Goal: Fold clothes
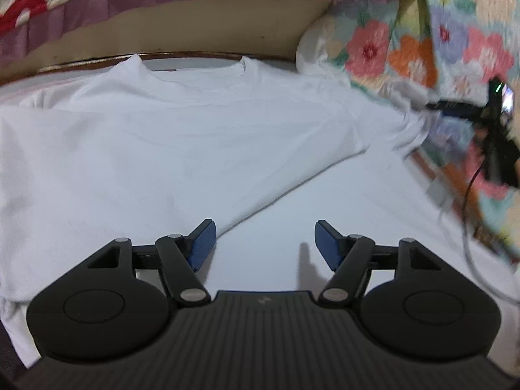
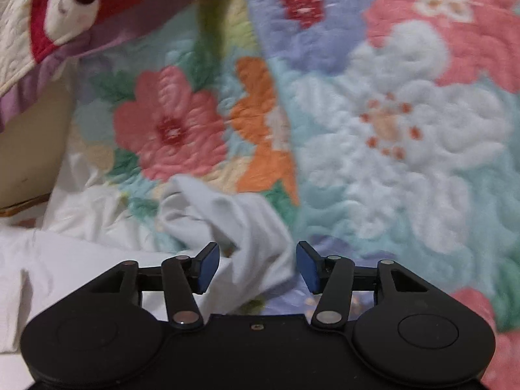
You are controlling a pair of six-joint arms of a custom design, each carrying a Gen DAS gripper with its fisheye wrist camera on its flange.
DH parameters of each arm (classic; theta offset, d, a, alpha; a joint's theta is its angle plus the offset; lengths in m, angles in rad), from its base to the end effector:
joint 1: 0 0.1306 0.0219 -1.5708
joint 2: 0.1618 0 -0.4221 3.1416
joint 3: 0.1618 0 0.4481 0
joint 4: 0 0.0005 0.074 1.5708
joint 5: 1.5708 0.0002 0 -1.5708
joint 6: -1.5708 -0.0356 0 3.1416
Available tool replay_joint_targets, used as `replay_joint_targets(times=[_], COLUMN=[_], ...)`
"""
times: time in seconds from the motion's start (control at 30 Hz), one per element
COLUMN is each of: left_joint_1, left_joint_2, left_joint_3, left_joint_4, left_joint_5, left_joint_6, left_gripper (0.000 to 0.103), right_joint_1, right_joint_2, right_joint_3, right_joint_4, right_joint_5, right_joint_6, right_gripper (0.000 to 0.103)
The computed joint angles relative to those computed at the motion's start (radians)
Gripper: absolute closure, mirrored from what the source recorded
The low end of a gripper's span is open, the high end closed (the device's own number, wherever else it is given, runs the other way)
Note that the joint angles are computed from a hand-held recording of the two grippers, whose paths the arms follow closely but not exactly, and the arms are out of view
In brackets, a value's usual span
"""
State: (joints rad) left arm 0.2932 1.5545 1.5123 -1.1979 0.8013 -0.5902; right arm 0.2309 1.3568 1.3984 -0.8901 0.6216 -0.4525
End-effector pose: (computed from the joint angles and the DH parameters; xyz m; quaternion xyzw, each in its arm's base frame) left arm 0.5462 0.1377 0.4359 0.1979 0.8888 -0.2830 0.3015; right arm 0.5067 0.0973 0.4934 0.2059 0.8733 -0.1568 0.4128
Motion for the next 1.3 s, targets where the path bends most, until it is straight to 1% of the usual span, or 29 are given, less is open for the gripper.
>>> replay_joint_targets(times=[0.07, 0.1, 0.13, 0.17, 0.2, 0.23, 0.27, 0.33, 0.4, 0.47, 0.5, 0.53, 0.57, 0.63, 0.67, 0.7, 0.73, 0.77, 0.8, 0.87, 0.9, 0.93, 0.97, 1.0, 1.03, 1.13, 1.17, 1.23, 1.3], left_joint_1=[0.005, 0.007, 0.008, 0.011, 0.014, 0.016, 0.021, 0.029, 0.038, 0.045, 0.048, 0.05, 0.054, 0.061, 0.061, 0.06, 0.055, 0.052, 0.049, 0.042, 0.039, 0.037, 0.035, 0.033, 0.031, 0.035, 0.039, 0.036, 0.012], left_joint_2=[-0.005, -0.01, -0.014, -0.017, -0.021, -0.024, -0.029, -0.039, -0.055, -0.101, -0.136, -0.158, -0.164, -0.173, -0.175, -0.177, -0.176, -0.177, -0.18, -0.184, -0.186, -0.188, -0.182, -0.175, -0.167, -0.093, -0.06, -0.001, 0.033], left_joint_3=[-0.005, -0.01, -0.012, -0.014, -0.016, -0.018, -0.021, -0.03, -0.05, -0.111, -0.16, -0.19, -0.199, -0.211, -0.213, -0.215, -0.212, -0.213, -0.214, -0.217, -0.219, -0.22, -0.21, -0.198, -0.185, -0.076, -0.036, 0.029, 0.059], left_joint_4=[0.034, 0.057, 0.075, 0.091, 0.105, 0.12, 0.136, 0.174, 0.241, 0.4, 0.519, 0.592, 0.614, 0.644, 0.642, 0.637, 0.619, 0.604, 0.59, 0.568, 0.561, 0.553, 0.519, 0.48, 0.441, 0.221, 0.153, 0.074, 0.071], left_joint_5=[0.011, 0.012, 0.013, 0.011, 0.009, 0.006, 0.002, -0.008, -0.03, -0.075, -0.105, -0.13, -0.128, -0.113, -0.107, -0.1, -0.102, -0.101, -0.1, -0.099, -0.1, -0.101, -0.099, -0.097, -0.096, -0.06, -0.035, -0.004, -0.024], left_joint_6=[0.044, 0.067, 0.087, 0.105, 0.124, 0.142, 0.158, 0.191, 0.237, 0.299, 0.32, 0.325, 0.323, 0.318, 0.314, 0.311, 0.307, 0.294, 0.279, 0.247, 0.229, 0.211, 0.187, 0.162, 0.136, 0.094, 0.096, 0.139, 0.182], left_gripper=[0.036, 0.036, 0.036, 0.036, 0.036, 0.036, 0.036, 0.036, 0.036, 0.037, 0.037, 0.036, 0.036, 0.036, 0.036, 0.036, 0.036, 0.036, 0.036, 0.036, 0.036, 0.034, 0.033, 0.033, 0.033, 0.033, 0.032, 0.032, 0.032], right_joint_1=[-0.01, -0.015, -0.017, -0.017, -0.017, -0.018, -0.014, 0.003, 0.035, 0.072, 0.096, 0.13, 0.168, 0.235, 0.268, 0.286, 0.296, 0.305, 0.315, 0.335, 0.344, 0.352, 0.361, 0.369, 0.373, 0.381, 0.385, 0.381, 0.373], right_joint_2=[0.028, 0.058, 0.099, 0.126, 0.145, 0.164, 0.169, 0.144, 0.121, 0.103, 0.087, 0.062, 0.035, -0.001, -0.014, -0.011, 0.002, 0.016, 0.041, 0.108, 0.116, 0.106, 0.094, 0.083, 0.083, 0.055, 0.035, 0.016, 0.008], right_joint_3=[0.021, 0.049, 0.086, 0.109, 0.126, 0.142, 0.149, 0.139, 0.14, 0.146, 0.142, 0.125, 0.105, 0.051, 0.027, 0.01, 0.0, -0.008, 0.002, 0.047, 0.046, 0.027, 0.009, -0.01, -0.01, -0.025, -0.039, -0.066, -0.084], right_joint_4=[-0.003, -0.047, -0.116, -0.152, -0.166, -0.181, -0.17, -0.063, 0.052, 0.157, 0.206, 0.267, 0.333, 0.448, 0.502, 0.512, 0.498, 0.482, 0.417, 0.24, 0.204, 0.206, 0.209, 0.211, 0.184, 0.092, 0.069, 0.028, -0.008], right_joint_5=[-0.022, -0.005, 0.032, 0.061, 0.081, 0.101, 0.109, 0.084, 0.029, -0.032, -0.073, -0.114, -0.151, -0.188, -0.204, -0.237, -0.276, -0.315, -0.31, -0.263, -0.254, -0.251, -0.248, -0.244, -0.233, -0.18, -0.162, -0.111, -0.066], right_joint_6=[0.04, 0.038, 0.019, 0.003, -0.006, -0.016, -0.028, -0.059, -0.058, -0.063, -0.08, -0.094, -0.104, -0.053, -0.02, 0.02, 0.065, 0.111, 0.119, 0.091, 0.068, 0.056, 0.05, 0.045, 0.061, 0.101, 0.103, 0.069, 0.021], right_gripper=[0.031, 0.031, 0.031, 0.032, 0.04, 0.056, 0.097, 0.095, 0.095, 0.095, 0.095, 0.095, 0.095, 0.095, 0.092, 0.088, 0.081, 0.057, 0.048, 0.049, 0.049, 0.049, 0.048, 0.045, 0.045, 0.043, 0.038, 0.038, 0.038])
